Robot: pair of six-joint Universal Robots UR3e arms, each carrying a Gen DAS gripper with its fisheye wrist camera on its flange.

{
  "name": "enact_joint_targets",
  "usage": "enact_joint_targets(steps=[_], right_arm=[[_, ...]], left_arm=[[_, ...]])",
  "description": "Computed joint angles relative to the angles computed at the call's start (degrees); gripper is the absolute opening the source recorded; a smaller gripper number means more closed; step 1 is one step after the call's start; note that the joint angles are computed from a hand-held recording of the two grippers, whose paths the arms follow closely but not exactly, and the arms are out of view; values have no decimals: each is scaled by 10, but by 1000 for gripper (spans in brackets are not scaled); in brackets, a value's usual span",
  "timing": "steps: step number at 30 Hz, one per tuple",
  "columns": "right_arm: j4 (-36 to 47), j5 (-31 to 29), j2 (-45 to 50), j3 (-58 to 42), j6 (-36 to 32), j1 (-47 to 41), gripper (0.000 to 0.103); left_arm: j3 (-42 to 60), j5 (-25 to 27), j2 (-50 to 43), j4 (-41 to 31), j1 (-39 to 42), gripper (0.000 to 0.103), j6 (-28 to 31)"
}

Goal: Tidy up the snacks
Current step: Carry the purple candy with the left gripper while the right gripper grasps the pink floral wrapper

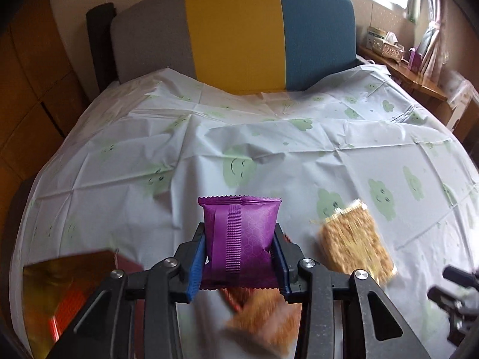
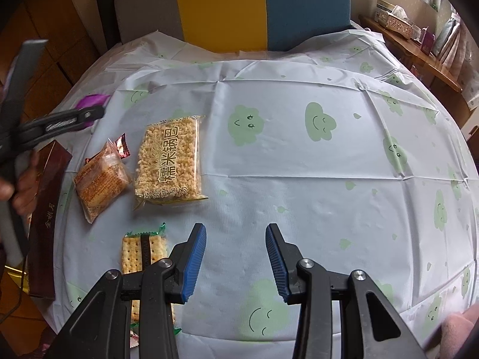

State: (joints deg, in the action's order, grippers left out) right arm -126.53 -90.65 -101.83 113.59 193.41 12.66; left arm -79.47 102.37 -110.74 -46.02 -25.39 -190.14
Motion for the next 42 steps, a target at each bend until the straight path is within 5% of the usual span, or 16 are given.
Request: enact_joint_targets(steps=[15,23,30,34,42], right_arm=[[-1,-19,-6,6,0,-2,42],[4,-16,18,-5,-18,23,42],[-15,191,-7,7,-142,28,37],[0,179,40,-28,-174,99,25],[34,127,109,-65,-193,167,31]], left_arm=[[-390,37,268,102,-148,40,-92],[-471,47,311,111,-184,40,-111],[-511,25,323,147,-181,41,-128],[-524,25,331,157,-180,41,-129],[-535,16,337,169,-174,41,-133]])
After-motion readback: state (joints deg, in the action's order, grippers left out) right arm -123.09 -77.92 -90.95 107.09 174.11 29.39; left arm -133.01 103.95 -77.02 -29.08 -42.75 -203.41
